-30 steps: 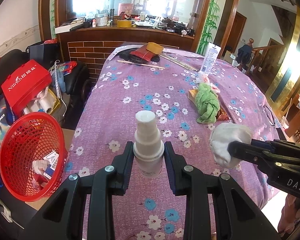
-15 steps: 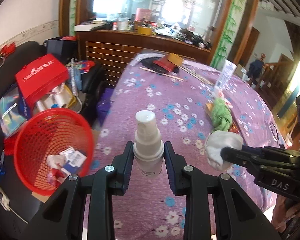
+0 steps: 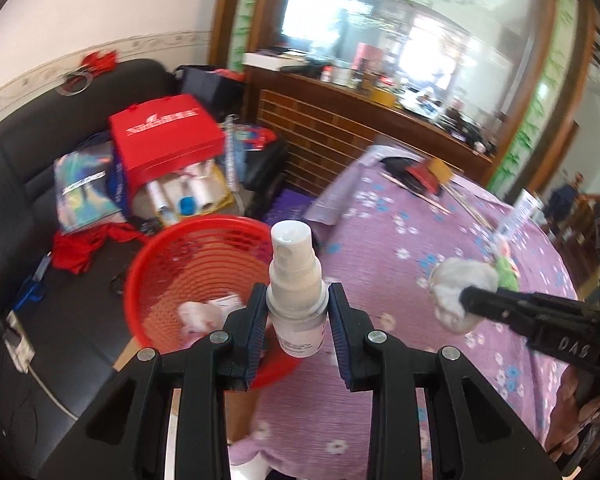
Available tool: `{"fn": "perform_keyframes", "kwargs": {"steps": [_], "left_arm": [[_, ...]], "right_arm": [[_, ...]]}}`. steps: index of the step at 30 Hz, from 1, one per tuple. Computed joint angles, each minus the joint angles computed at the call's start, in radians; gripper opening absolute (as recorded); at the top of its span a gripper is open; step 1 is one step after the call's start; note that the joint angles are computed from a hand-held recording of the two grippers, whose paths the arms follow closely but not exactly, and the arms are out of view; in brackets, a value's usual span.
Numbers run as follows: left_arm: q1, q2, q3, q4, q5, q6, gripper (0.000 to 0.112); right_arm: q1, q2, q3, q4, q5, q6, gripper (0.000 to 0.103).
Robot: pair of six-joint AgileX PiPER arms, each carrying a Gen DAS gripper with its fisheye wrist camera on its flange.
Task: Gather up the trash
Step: 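Carry the spray bottle and white cloth to the red wastebasket and release both, then move both open tools back over the table toward the green towel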
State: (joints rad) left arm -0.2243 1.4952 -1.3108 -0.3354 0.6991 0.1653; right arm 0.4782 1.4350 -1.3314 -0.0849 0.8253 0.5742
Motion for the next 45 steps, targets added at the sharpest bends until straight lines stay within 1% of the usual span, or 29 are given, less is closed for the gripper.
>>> {"fn": "perform_keyframes", "kwargs": {"steps": [6,12,14,15,16,18,20,23,27,29,32,38,42,45], "left_arm": [[0.120,0.050,-0.021,-0.072,0.020,0.079,0.029],[0.163,0.123,-0.078,-0.091,0.045,0.090,0.029],[0.172,0.154,-0.105,-0.114,0.061,0.111,0.029],[0.174,0.169,-0.119,-0.110,0.068,0.100,0.031],[0.173,0.183,-0.134,-0.101,0.076,0.085,0.035],[0.172,0.187,-0.142,-0.089,0.079,0.055,0.056],[0.177,0.165,-0.115,-0.116,0.056,0.076,0.060],[0.159,0.143,-0.090,-0.118,0.044,0.095,0.060],[0.093,0.117,-0.055,-0.163,0.053,0.129,0.060],[0.039,0.114,-0.046,-0.159,0.058,0.125,0.060],[-0.058,0.130,-0.045,-0.149,0.068,0.114,0.060],[-0.227,0.142,-0.040,-0.109,0.078,0.073,0.060],[-0.316,0.159,-0.057,-0.071,0.090,0.028,0.061],[-0.372,0.169,-0.070,-0.044,0.100,-0.005,0.061]], "right_arm": [[-0.012,0.171,-0.206,0.112,0.008,-0.105,0.027],[-0.015,0.334,-0.392,0.192,0.039,-0.155,0.028],[-0.018,0.394,-0.453,0.207,0.045,-0.159,0.033],[-0.028,0.419,-0.479,0.231,0.049,-0.182,0.035],[-0.036,0.453,-0.516,0.243,0.063,-0.190,0.042],[-0.043,0.458,-0.519,0.230,0.064,-0.159,0.042],[-0.055,0.410,-0.451,0.242,0.023,-0.160,0.043],[-0.061,0.324,-0.338,0.205,-0.007,-0.146,0.043],[-0.099,0.187,-0.140,0.223,-0.040,-0.148,0.044],[-0.119,0.109,-0.026,0.232,-0.056,-0.140,0.044],[-0.153,0.007,0.112,0.229,-0.053,-0.128,0.047],[-0.248,-0.186,0.338,0.234,-0.035,-0.105,0.049],[-0.337,-0.329,0.458,0.209,0.009,-0.076,0.049],[-0.438,-0.431,0.526,0.209,0.060,-0.092,0.049]]}}
